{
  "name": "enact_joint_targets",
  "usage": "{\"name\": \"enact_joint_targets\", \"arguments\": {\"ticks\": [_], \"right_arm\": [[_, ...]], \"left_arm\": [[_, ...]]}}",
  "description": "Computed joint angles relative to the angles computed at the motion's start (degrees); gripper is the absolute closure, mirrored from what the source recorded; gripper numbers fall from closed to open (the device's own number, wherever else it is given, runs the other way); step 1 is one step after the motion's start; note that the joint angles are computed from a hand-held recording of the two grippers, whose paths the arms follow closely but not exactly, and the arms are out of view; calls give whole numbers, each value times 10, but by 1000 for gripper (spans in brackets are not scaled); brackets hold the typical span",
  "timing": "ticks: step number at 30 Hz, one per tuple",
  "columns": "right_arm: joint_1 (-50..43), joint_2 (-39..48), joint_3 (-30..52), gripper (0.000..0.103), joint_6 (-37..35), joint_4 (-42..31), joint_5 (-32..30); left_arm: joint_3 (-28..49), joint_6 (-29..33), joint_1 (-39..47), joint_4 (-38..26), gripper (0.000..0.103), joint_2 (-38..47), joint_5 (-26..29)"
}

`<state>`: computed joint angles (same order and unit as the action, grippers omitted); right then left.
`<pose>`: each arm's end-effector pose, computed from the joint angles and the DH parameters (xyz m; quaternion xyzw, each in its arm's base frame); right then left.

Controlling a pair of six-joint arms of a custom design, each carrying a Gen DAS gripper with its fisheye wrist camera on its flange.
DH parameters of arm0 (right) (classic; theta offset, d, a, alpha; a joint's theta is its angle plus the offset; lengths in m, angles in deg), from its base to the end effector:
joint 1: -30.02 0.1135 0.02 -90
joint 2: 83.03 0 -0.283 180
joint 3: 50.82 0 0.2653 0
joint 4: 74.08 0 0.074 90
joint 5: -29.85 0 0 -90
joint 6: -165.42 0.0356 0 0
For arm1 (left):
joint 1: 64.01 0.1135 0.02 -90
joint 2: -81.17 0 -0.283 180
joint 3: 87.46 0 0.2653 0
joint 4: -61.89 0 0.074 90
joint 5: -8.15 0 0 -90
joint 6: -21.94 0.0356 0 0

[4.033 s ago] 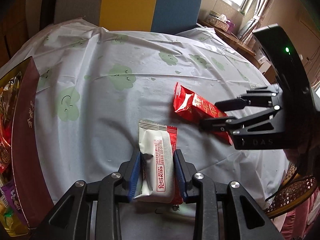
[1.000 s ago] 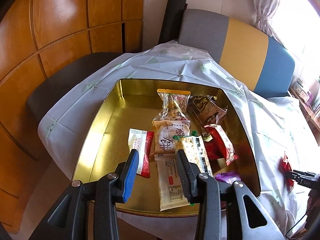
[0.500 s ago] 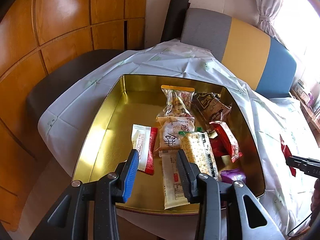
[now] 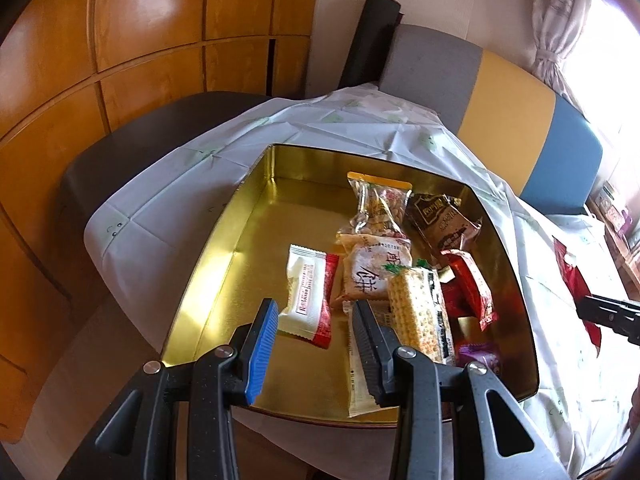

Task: Organize snacks
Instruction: 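Carry the red cake pack into the gold tray and open the right tool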

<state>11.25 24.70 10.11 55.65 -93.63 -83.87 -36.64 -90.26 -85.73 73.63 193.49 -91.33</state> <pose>0.3176 -0.0928 0.0920 -0.0505 0.9575 0.1237 0.2557 0.3037 -0.1147 0.0589 -0.0323 0.9356 -0.0562 0.3470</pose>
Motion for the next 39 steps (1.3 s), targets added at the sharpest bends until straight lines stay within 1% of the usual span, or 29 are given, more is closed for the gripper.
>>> {"name": "enact_joint_targets", "arguments": {"ticks": [5, 10, 14, 17, 19, 23, 26, 29, 31, 32, 33, 39], "right_arm": [[73, 15, 37, 58, 21, -13, 15], [133, 53, 94, 58, 56, -27, 36], [170, 101, 154, 57, 80, -35, 70], [188, 154, 211, 57, 104, -50, 86], [200, 189, 244, 57, 114, -57, 107], [210, 238, 286, 57, 125, -66, 137], [208, 247, 289, 57, 123, -66, 130], [199, 243, 284, 55, 121, -64, 109], [194, 241, 282, 52, 125, -62, 93], [191, 237, 277, 46, 127, -58, 83], [187, 230, 269, 44, 128, -52, 72], [173, 183, 206, 44, 129, -9, 52]], "left_arm": [[-10, -2, 13, 9, 64, -3, 4], [-13, -3, 26, 15, 64, 3, 14], [-14, 1, 33, 23, 64, 8, 19], [-12, 1, 38, 23, 64, 13, 23], [-10, 1, 42, 23, 64, 18, 29], [-6, 0, 48, 23, 64, 25, 36], [-3, 0, 47, 24, 64, 31, 35], [-1, -1, 44, 24, 64, 34, 32], [-2, -2, 42, 24, 64, 33, 32], [-2, -1, 42, 24, 64, 33, 31], [-3, -1, 42, 23, 64, 32, 29], [-8, -2, 32, 25, 64, 21, 17]]}}
